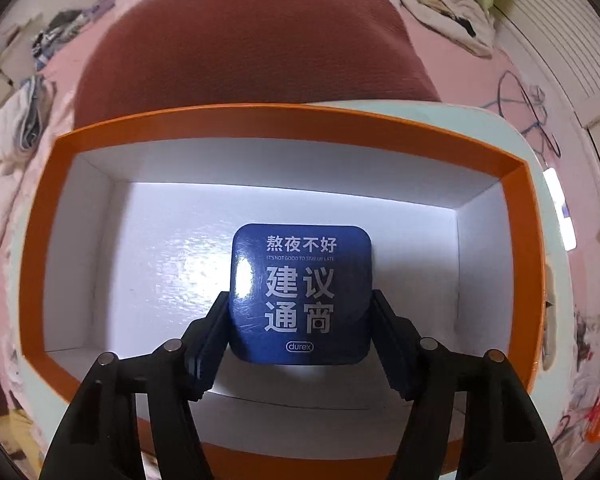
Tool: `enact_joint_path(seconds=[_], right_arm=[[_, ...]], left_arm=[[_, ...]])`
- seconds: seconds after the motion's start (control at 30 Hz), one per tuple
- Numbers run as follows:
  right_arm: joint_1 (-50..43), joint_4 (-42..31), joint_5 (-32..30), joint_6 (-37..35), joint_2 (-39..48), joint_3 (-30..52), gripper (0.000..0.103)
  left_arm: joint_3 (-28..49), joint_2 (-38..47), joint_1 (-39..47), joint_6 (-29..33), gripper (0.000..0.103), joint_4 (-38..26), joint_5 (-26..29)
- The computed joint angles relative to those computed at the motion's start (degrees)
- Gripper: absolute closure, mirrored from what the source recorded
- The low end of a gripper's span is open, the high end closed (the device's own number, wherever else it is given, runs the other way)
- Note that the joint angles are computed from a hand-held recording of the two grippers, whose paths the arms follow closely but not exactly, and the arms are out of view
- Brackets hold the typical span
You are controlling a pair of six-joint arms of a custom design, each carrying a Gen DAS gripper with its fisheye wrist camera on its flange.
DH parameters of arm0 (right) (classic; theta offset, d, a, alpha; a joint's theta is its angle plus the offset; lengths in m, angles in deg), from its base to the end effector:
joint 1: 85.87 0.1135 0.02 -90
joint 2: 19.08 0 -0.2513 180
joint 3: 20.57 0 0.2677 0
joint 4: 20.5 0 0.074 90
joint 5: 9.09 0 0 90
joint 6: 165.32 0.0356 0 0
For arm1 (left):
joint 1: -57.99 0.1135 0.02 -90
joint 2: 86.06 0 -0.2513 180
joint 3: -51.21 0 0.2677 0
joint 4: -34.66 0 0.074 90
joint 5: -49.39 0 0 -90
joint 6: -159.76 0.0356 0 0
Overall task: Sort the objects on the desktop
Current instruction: 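Reach into the box and grasp the blue square tin with the left gripper, then lift the blue square tin out of the box and lower it onto the table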
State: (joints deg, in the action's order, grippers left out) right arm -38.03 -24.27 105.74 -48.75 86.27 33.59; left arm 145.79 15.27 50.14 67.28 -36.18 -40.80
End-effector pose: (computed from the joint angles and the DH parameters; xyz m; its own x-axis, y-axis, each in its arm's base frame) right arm 0.2227 0.2237 0.0602 -0.7200 -0.1904 -0.6673 -0.2112 0.9761 -0.0507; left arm 0.3554 -0.0489 0.2214 -0.9725 0.0904 -0.2148 0.0939 0.9956 -0.0061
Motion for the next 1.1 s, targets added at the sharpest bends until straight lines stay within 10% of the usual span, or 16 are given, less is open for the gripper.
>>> enact_joint_path(seconds=[0.47,0.77,1.1], right_arm=[[-2.92,0.37,-1.43,-2.55,-2.89,-2.15,0.012],[-1.83,-3.22,-0.65,-1.28,-10.32,-6.62,0.012],[2.48,-10.81,2.15,2.52,-19.14,-9.40,0.012]], left_arm=[[-11.84,-27.08,28.60,21.31,0.038,-4.09,36.13],[-27.69,-33.51,59.22,49.24,0.038,-8.85,40.20],[-36.05,-39.78,57.43,42.36,0.025,-1.94,48.83]])
